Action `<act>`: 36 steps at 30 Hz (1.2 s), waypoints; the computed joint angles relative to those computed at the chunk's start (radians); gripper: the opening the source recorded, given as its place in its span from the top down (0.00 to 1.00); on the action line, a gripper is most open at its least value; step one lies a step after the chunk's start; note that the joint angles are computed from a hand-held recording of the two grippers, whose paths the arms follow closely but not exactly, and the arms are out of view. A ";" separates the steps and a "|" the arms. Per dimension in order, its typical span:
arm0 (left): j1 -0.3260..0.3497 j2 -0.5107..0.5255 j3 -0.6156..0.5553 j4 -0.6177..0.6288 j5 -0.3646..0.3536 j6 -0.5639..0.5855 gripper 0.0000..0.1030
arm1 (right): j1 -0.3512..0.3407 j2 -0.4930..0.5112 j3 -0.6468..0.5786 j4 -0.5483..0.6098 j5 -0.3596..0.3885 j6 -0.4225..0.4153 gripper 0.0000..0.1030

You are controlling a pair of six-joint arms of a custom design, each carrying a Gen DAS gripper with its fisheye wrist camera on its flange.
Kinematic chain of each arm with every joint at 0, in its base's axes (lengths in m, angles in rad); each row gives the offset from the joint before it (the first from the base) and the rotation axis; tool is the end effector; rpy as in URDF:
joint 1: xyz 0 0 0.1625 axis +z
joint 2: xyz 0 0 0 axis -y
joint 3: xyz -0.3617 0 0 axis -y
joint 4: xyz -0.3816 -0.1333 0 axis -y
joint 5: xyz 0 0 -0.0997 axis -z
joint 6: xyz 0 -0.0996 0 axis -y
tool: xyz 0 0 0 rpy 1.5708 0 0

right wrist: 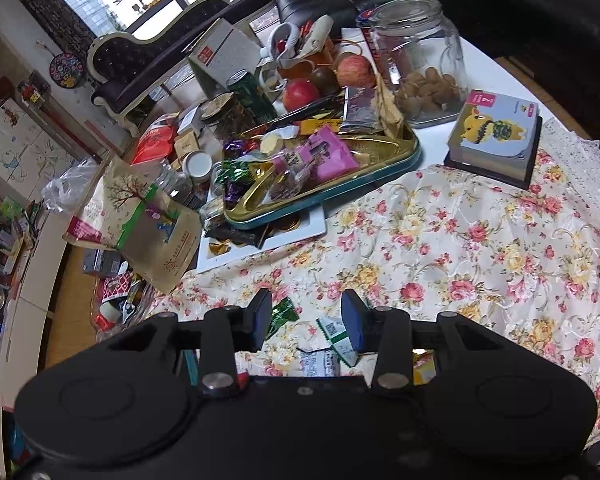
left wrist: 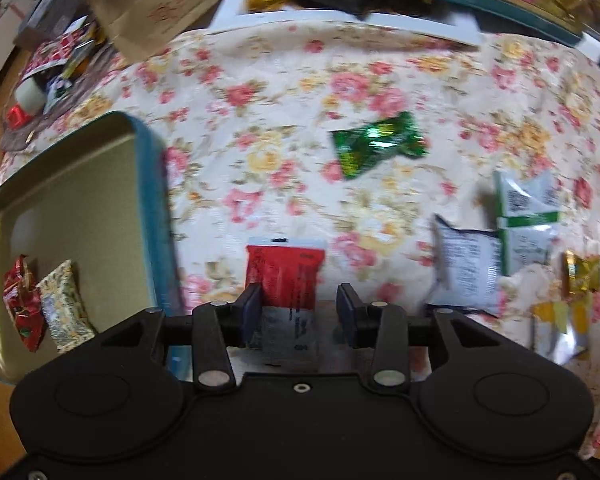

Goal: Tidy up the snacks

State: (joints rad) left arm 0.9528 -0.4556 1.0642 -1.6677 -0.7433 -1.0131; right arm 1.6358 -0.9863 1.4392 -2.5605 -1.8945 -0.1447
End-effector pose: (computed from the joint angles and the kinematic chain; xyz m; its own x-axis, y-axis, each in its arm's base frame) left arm -0.2324 -0.6836 -0.0041 -0.6100 -0.2400 -0.7552 -0.0234 0.9581 -0.2855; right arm 0.1454 -0.6686 0.2670 -0.9386 -0.0240 0.3442 -0.1932 0.8631 -0.4666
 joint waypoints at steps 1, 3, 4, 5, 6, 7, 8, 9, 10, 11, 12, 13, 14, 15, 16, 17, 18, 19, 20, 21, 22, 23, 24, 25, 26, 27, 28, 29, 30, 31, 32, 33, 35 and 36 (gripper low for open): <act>-0.002 0.009 -0.011 -0.014 -0.014 0.014 0.53 | -0.003 -0.001 -0.001 -0.003 -0.004 0.004 0.60; -0.007 0.031 -0.036 -0.034 -0.038 0.040 0.53 | -0.008 -0.003 -0.002 -0.006 -0.011 0.008 0.60; -0.010 0.045 -0.052 -0.043 -0.046 0.053 0.53 | -0.011 -0.005 -0.003 -0.008 -0.014 0.009 0.60; -0.014 0.061 -0.072 -0.042 -0.051 0.060 0.53 | -0.014 -0.006 -0.004 -0.009 -0.017 0.011 0.60; -0.018 0.078 -0.092 -0.041 -0.053 0.069 0.53 | -0.018 -0.008 -0.005 -0.010 -0.019 0.012 0.60; -0.020 0.090 -0.107 -0.039 -0.054 0.077 0.53 | -0.020 -0.009 -0.005 -0.011 -0.021 0.014 0.60; -0.023 0.105 -0.127 -0.033 -0.055 0.080 0.53 | -0.023 -0.011 -0.007 -0.010 -0.022 0.015 0.60; -0.027 0.117 -0.142 -0.034 -0.059 0.088 0.53 | -0.028 -0.014 -0.009 -0.006 -0.021 0.013 0.60; -0.029 0.127 -0.153 -0.040 -0.063 0.099 0.53 | -0.031 -0.016 -0.009 -0.004 -0.020 0.010 0.60; -0.030 0.135 -0.164 -0.045 -0.069 0.111 0.53 | -0.034 -0.018 -0.009 -0.002 -0.019 0.005 0.60; -0.032 0.141 -0.172 -0.051 -0.075 0.123 0.53 | -0.037 -0.019 -0.010 -0.001 -0.022 0.000 0.60; -0.033 0.146 -0.176 -0.064 -0.086 0.138 0.53 | -0.040 -0.020 -0.009 -0.003 -0.026 -0.004 0.60; -0.034 0.148 -0.179 -0.073 -0.095 0.150 0.53 | -0.043 -0.022 -0.009 -0.003 -0.031 -0.006 0.60; -0.035 0.151 -0.184 -0.078 -0.106 0.157 0.53 | -0.048 -0.023 -0.009 -0.002 -0.038 -0.010 0.60; -0.034 0.148 -0.182 -0.086 -0.114 0.157 0.53 | -0.051 -0.023 -0.009 -0.002 -0.045 -0.011 0.60; -0.033 0.141 -0.174 -0.097 -0.122 0.154 0.53 | -0.055 -0.019 -0.010 -0.006 -0.056 -0.012 0.60; -0.031 0.132 -0.165 -0.108 -0.130 0.152 0.53 | -0.060 -0.018 -0.009 -0.010 -0.068 -0.016 0.60; -0.027 0.104 -0.127 -0.131 -0.134 0.150 0.53 | -0.063 -0.018 -0.007 -0.017 -0.081 -0.018 0.60; -0.025 0.091 -0.113 -0.138 -0.131 0.145 0.53 | -0.066 -0.016 -0.004 -0.025 -0.094 -0.022 0.60; -0.026 0.078 -0.097 -0.143 -0.122 0.137 0.53 | -0.070 -0.013 -0.002 -0.035 -0.110 -0.031 0.60; -0.028 0.065 -0.082 -0.146 -0.113 0.128 0.53 | -0.073 -0.009 0.001 -0.048 -0.124 -0.042 0.60; -0.029 0.051 -0.067 -0.149 -0.109 0.119 0.53 | -0.076 -0.006 0.006 -0.068 -0.138 -0.058 0.60; -0.028 0.038 -0.054 -0.153 -0.109 0.113 0.53 | -0.078 -0.004 0.013 -0.091 -0.150 -0.076 0.60; -0.028 0.026 -0.041 -0.162 -0.112 0.108 0.53 | -0.078 0.000 0.019 -0.115 -0.162 -0.096 0.60; -0.029 0.013 -0.027 -0.173 -0.114 0.108 0.53 | -0.078 0.004 0.025 -0.143 -0.171 -0.117 0.60; -0.030 -0.001 -0.009 -0.185 -0.110 0.108 0.53 | -0.078 0.006 0.034 -0.173 -0.171 -0.136 0.59; -0.033 -0.010 0.003 -0.190 -0.104 0.104 0.53 | -0.078 0.007 0.042 -0.200 -0.166 -0.155 0.57; -0.037 -0.017 0.011 -0.196 -0.097 0.104 0.53 | -0.077 0.008 0.048 -0.226 -0.160 -0.175 0.56; -0.042 -0.025 0.022 -0.203 -0.090 0.107 0.53 | -0.074 0.013 0.052 -0.251 -0.158 -0.192 0.53; -0.047 -0.032 0.032 -0.207 -0.080 0.109 0.53 | -0.072 0.016 0.054 -0.268 -0.157 -0.203 0.51; -0.050 -0.031 0.032 -0.205 -0.067 0.110 0.53 | -0.071 0.021 0.052 -0.280 -0.155 -0.210 0.48; -0.054 -0.034 0.036 -0.204 -0.057 0.109 0.53 | -0.070 0.027 0.047 -0.282 -0.153 -0.212 0.45; -0.061 -0.039 0.045 -0.205 -0.040 0.114 0.53 | -0.070 0.039 0.032 -0.271 -0.155 -0.208 0.45; -0.064 -0.042 0.051 -0.208 -0.033 0.118 0.53 | -0.069 0.047 0.023 -0.264 -0.159 -0.202 0.44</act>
State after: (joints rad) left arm 0.8886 -0.4977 1.1154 -1.8753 -0.7759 -0.8947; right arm 1.5663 -0.9393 1.4620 -2.8247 -2.0531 -0.3471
